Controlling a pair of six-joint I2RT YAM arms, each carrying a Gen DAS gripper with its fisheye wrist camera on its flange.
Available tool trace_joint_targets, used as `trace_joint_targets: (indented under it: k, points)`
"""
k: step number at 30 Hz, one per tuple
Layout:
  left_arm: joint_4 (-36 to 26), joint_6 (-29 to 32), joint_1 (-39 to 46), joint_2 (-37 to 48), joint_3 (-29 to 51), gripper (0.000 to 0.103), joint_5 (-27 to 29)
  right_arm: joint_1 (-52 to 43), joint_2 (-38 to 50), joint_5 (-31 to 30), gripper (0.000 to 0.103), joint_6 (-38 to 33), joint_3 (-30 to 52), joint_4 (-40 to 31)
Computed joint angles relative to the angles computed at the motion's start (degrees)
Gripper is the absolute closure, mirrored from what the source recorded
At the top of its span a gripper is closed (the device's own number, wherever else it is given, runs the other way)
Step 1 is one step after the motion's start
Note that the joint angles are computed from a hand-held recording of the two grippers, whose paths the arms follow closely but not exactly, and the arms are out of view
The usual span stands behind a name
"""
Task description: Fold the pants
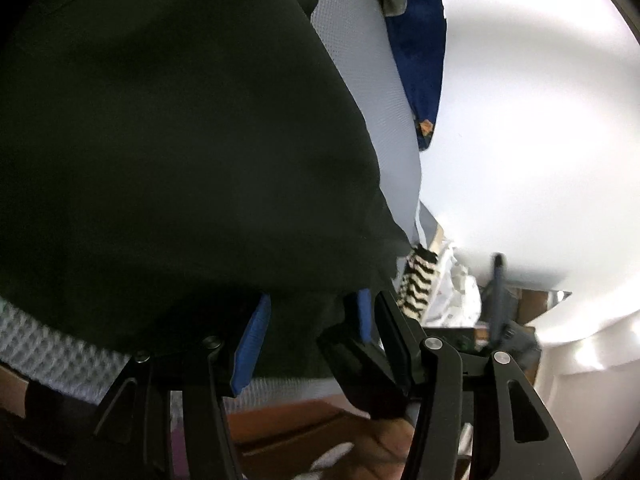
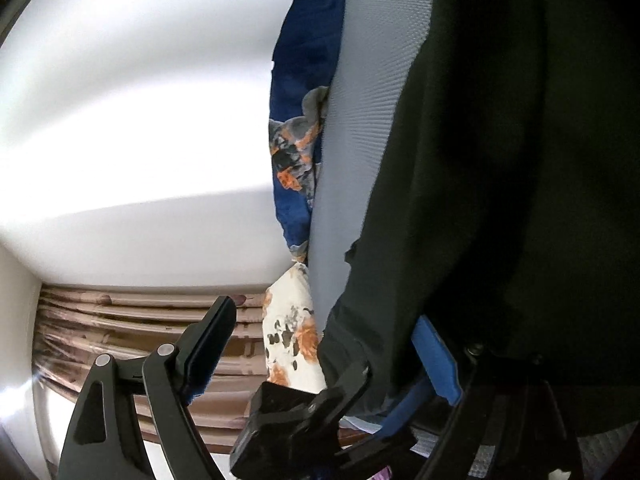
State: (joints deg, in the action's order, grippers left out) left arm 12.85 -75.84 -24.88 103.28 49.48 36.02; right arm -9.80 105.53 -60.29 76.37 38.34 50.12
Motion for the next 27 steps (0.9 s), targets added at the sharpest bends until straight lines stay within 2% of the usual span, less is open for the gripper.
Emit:
trace_joint_targets:
  k: [6,9,10,11,12,16,20,27]
  points:
    - [6.95,-5.74,-0.34,2.25,0.23,0.048,-7.56,0.42,1.96,0.55,0.018,5.26,-0.79,6.49]
    - [6.88,-6.93,-0.38,5.43,2.7,0.05,-6.81,0.85,2.67,1.46,0.018,6.68,-1.17,8.53]
    - [6.84,-6.71,-0.53,6.43,3.54,0.061,-6.21,1.0,3.0,1.97,0.018,7.55,-1.3,9.63]
    - [5.93,-5.54,-0.62,7.33,4.75,0.081,-5.45,1.01,3.45,2.55,0.018,8.47,-1.58,11.1]
    - [5.39,-4.95,-0.53,7.95,5.52,0.087,-4.52,0.85,4.09,3.51,0.018,9.76,-2.19,13.51]
    - [8.29,-6.4,0.81,7.82,3.93,0.088,-1.7,0.39,9.5,9.36,0.018,17.78,-3.41,27.09]
    - [9.04,-6.9,1.81,6.57,3.03,0.088,-1.97,-1.11,14.0,15.96,0.018,21.72,-1.85,34.35]
    - [8.45,-6.32,1.62,5.75,3.04,0.088,-2.08,-7.02,16.21,19.63,0.018,16.52,4.48,27.82]
